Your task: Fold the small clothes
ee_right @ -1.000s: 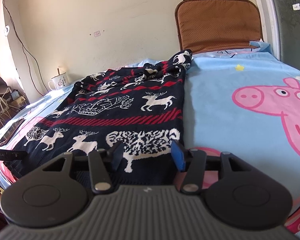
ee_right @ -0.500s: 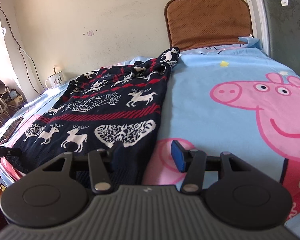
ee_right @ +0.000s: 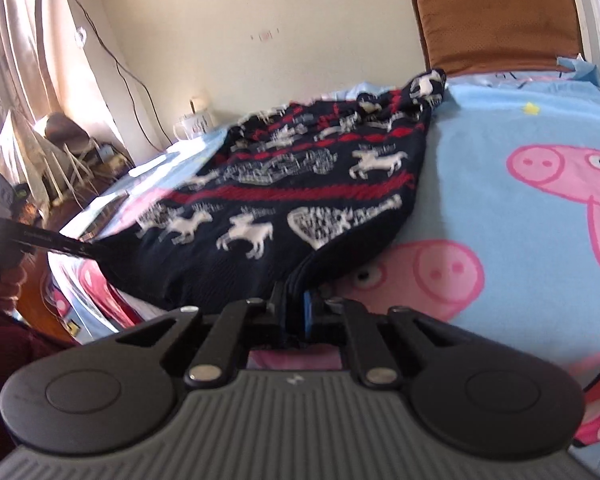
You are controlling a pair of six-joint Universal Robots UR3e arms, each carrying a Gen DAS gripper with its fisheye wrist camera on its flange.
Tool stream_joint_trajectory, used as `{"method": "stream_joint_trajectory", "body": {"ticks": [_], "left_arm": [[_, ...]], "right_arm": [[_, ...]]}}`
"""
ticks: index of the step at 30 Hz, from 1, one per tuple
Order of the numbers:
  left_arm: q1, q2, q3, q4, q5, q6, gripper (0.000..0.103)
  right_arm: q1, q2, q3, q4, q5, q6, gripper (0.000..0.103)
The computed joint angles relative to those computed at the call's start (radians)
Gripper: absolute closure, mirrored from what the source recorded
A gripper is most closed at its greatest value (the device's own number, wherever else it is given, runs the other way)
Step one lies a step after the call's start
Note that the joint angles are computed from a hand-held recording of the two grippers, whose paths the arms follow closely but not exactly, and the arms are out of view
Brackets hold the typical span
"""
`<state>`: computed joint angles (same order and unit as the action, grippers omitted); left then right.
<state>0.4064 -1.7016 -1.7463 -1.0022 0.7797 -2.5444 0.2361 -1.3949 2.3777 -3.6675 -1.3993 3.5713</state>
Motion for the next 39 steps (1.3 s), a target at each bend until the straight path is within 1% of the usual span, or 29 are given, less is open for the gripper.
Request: {"method": "stream_joint_trajectory", "body": {"ticks": [3, 4, 5, 7, 9, 11, 12, 13, 14, 15, 16, 17, 18, 19, 20, 21, 24, 27, 28, 30, 31, 32, 33, 34, 35, 36, 37, 38, 39], "left_arm": [[0.006, -0.08, 0.101, 0.021, -0.093, -0.094, 0.089], [-0.007, -0.134, 0.169, 0.048, -0.11, -0.158, 0.089], [-0.024, -0.188, 0.232, 0.083, -0.121, -0.223, 0.089], [-0.069, -0.324, 0.44, 0.076, -0.108, -0.322, 0.089], [-0.126, -0.47, 0.649, 0.098, -0.053, -0.427, 0.089], [-0.183, -0.63, 0.859, 0.144, 0.017, -0.504, 0.082], [-0.215, -0.709, 0.963, 0.188, 0.081, -0.579, 0.065], [-0.238, -0.777, 1.068, 0.184, 0.137, -0.603, 0.054], [-0.261, -0.84, 1.171, 0.17, 0.221, -0.632, 0.054], [-0.266, -0.872, 1.231, 0.131, 0.254, -0.639, 0.054], [-0.254, -0.881, 1.25, 0.094, 0.234, -0.625, 0.052], [-0.229, -0.869, 1.227, 0.062, 0.189, -0.583, 0.048], [-0.21, -0.839, 1.162, 0.075, 0.169, -0.561, 0.04], [-0.194, -0.793, 1.057, 0.133, 0.153, -0.555, 0.033], [-0.177, -0.749, 0.964, 0.172, 0.144, -0.531, 0.029], [-0.163, -0.716, 0.892, 0.198, 0.125, -0.509, 0.022], [-0.151, -0.645, 0.754, 0.209, 0.082, -0.467, 0.017], [-0.162, -0.614, 0.702, 0.16, 0.064, -0.39, 0.017], [-0.171, -0.612, 0.692, 0.157, 0.072, -0.39, 0.017], [-0.182, -0.623, 0.699, 0.134, 0.069, -0.388, 0.018], [-0.195, -0.621, 0.696, 0.155, 0.09, -0.412, 0.019], [-0.204, -0.624, 0.691, 0.173, 0.09, -0.419, 0.021], [-0.207, -0.625, 0.69, 0.175, 0.089, -0.409, 0.029], [-0.218, -0.625, 0.684, 0.197, 0.105, -0.429, 0.045], [-0.227, -0.63, 0.698, 0.181, 0.117, -0.432, 0.056], [-0.24, -0.629, 0.713, 0.171, 0.145, -0.452, 0.069], [-0.242, -0.63, 0.712, 0.169, 0.138, -0.445, 0.077], [-0.246, -0.626, 0.715, 0.153, 0.127, -0.461, 0.078], [-0.246, -0.606, 0.685, 0.171, 0.124, -0.454, 0.079]], "right_arm": [[-0.067, 0.02, -0.062, -0.049, 0.019, 0.012, 0.092], [-0.093, 0.037, -0.097, -0.053, 0.029, 0.016, 0.092], [-0.121, 0.062, -0.147, -0.046, 0.038, 0.019, 0.092], [-0.158, 0.128, -0.273, 0.005, 0.032, 0.024, 0.092], [-0.151, 0.221, -0.464, 0.124, -0.022, 0.034, 0.092], [-0.157, 0.327, -0.674, 0.302, -0.063, 0.018, 0.092], [-0.149, 0.383, -0.778, 0.393, -0.108, 0.03, 0.088], [-0.143, 0.447, -0.869, 0.453, -0.157, 0.025, 0.087], [-0.135, 0.479, -0.917, 0.491, -0.195, 0.006, 0.083], [-0.134, 0.484, -0.924, 0.512, -0.216, -0.011, 0.078], [-0.132, 0.469, -0.889, 0.483, -0.237, 0.01, 0.078], [-0.139, 0.435, -0.812, 0.408, -0.218, 0.039, 0.075], [-0.159, 0.392, -0.707, 0.321, -0.164, 0.053, 0.063], [-0.171, 0.349, -0.602, 0.23, -0.136, 0.083, 0.057], [-0.186, 0.309, -0.498, 0.141, -0.091, 0.091, 0.046], [-0.194, 0.28, -0.423, 0.092, -0.066, 0.097, 0.041], [-0.196, 0.209, -0.306, 0.114, -0.025, 0.135, 0.04], [-0.177, 0.201, -0.276, 0.143, -0.004, 0.194, 0.04], [-0.166, 0.214, -0.292, 0.155, -0.01, 0.21, 0.04], [-0.163, 0.251, -0.334, 0.173, 0.023, 0.239, 0.041], [-0.16, 0.279, -0.373, 0.193, 0.039, 0.252, 0.041], [-0.14, 0.3, -0.404, 0.194, 0.008, 0.261, 0.043], [-0.128, 0.32, -0.449, 0.231, -0.004, 0.252, 0.06], [-0.122, 0.33, -0.493, 0.296, -0.006, 0.237, 0.075], [-0.119, 0.337, -0.513, 0.318, -0.012, 0.239, 0.083], [-0.116, 0.336, -0.516, 0.31, -0.02, 0.237, 0.085], [-0.109, 0.322, -0.512, 0.306, -0.044, 0.214, 0.085], [-0.1, 0.303, -0.498, 0.292, -0.081, 0.189, 0.086], [-0.095, 0.282, -0.482, 0.278, -0.104, 0.175, 0.086]]}}
